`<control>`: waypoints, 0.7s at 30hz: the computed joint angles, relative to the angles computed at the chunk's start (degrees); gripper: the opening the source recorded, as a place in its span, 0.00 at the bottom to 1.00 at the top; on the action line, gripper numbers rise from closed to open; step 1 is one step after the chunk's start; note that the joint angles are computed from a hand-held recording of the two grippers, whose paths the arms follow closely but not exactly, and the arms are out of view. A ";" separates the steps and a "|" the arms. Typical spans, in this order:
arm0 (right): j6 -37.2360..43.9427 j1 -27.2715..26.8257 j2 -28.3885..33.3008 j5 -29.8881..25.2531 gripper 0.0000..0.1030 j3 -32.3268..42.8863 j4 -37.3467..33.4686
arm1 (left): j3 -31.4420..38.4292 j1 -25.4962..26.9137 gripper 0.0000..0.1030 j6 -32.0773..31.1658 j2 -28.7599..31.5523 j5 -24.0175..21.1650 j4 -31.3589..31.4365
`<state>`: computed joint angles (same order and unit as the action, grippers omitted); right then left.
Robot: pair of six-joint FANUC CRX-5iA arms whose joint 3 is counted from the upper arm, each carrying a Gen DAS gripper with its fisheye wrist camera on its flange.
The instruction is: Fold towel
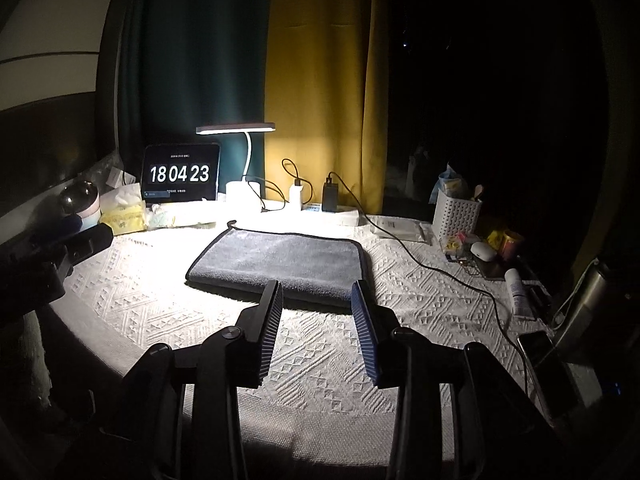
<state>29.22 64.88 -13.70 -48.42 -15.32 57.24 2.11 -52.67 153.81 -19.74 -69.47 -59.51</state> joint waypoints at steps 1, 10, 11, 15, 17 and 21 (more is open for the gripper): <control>-0.32 0.13 -0.23 0.02 0.37 -0.20 0.33 | 0.27 -0.96 0.82 0.22 0.12 -1.00 -1.18; -3.67 0.17 -1.88 0.44 0.48 -2.04 3.32 | 0.75 -7.14 0.93 1.81 0.30 -5.21 -9.32; -3.93 0.08 -1.99 0.46 0.49 -2.16 3.55 | 0.63 -6.86 0.93 1.62 0.11 -4.70 -8.95; -4.18 -0.07 -2.01 0.22 0.51 -2.19 3.84 | 0.37 -6.29 0.93 1.26 -0.24 -3.71 -8.12; -3.86 -0.10 -2.06 0.52 0.51 -2.09 3.40 | 0.11 -6.23 0.93 1.43 -0.49 -3.44 -8.11; -3.71 0.06 -1.94 0.88 0.51 -1.82 3.09 | -0.08 -6.54 0.93 1.94 -0.63 -4.06 -8.44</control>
<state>25.50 64.94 -15.64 -47.54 -17.14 60.33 2.03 -59.21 155.75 -20.38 -73.53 -67.95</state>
